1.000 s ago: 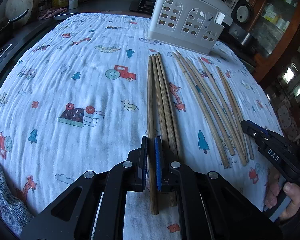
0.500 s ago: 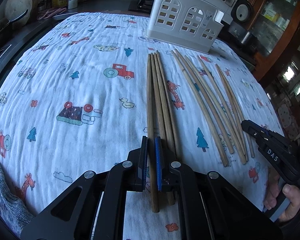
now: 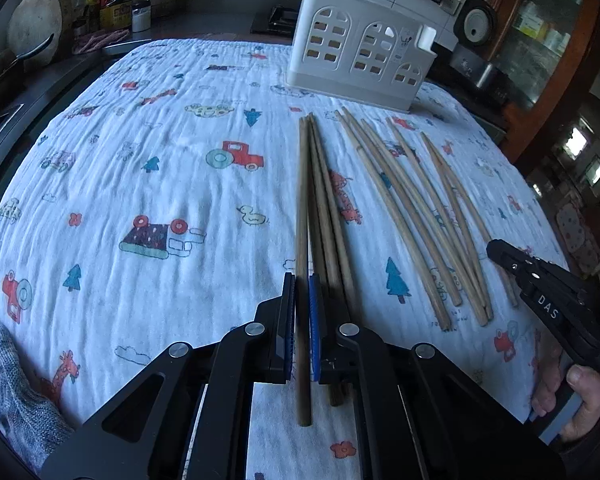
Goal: Organize utensils
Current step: 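Lift the held chopsticks off the cloth with both tools, then carry both chopsticks to the white caddy and lower them in upright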
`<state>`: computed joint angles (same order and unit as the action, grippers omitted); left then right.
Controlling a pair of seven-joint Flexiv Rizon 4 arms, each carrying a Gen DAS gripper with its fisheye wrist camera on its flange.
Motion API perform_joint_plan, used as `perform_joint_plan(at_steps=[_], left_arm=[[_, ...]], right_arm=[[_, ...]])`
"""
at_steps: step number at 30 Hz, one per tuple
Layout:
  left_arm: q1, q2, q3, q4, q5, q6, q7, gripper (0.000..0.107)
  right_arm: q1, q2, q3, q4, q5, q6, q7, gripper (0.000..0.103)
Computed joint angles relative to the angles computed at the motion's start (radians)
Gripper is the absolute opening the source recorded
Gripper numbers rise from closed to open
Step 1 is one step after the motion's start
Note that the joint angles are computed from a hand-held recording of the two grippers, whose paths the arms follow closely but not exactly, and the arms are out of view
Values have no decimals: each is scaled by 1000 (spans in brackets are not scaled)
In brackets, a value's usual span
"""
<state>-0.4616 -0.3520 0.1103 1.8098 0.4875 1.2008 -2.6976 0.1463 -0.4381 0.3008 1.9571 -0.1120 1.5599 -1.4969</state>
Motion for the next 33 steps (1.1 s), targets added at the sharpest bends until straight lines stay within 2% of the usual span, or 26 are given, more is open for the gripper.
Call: perform_joint_plan(at_steps=[2,4,8,9,10,11,12,13,14,17,22,25,33], left_arm=[[-8,16,8,0,18,-7,-4,6],[-8,31,11,1,41,-6,-12,6],[-13,62,24,-14,112,-19,-56,6],[-3,70,16,-16,121,-16,-46,6],[19,77,-1,-10,106,1,-17,6],[41,82,-16,-1,84,26,11,6],[56,88,-28,7,63,39,39,6],[66,93,-37,11,48,42,70,6],[64,97,-36,11,48,35,79,6],[65,100,-43,11,37,-16,110,6],[82,103,-52,54,11,-20,104,6],[82,104,-48,74,5,-17,83,6],[68,93,-38,54,64,-54,17,6]], right_arm=[[17,15,-31,21,-30,46,30,7],[-14,21,6,14,-3,71,-2,7],[-32,35,17,8,-27,123,-7,7],[-33,39,12,2,-46,128,-1,7],[-57,36,39,-13,-49,116,-12,7],[-86,31,87,-44,13,95,-75,7],[-100,30,103,-55,11,92,-80,7],[-100,32,86,-47,-57,114,-33,7],[-74,38,52,-44,-63,132,-29,7],[-106,29,82,-61,-66,133,-22,7],[-130,20,111,-51,-70,138,-6,7],[-111,26,88,-37,-80,155,4,7],[-120,26,93,-34,-116,174,38,7]])
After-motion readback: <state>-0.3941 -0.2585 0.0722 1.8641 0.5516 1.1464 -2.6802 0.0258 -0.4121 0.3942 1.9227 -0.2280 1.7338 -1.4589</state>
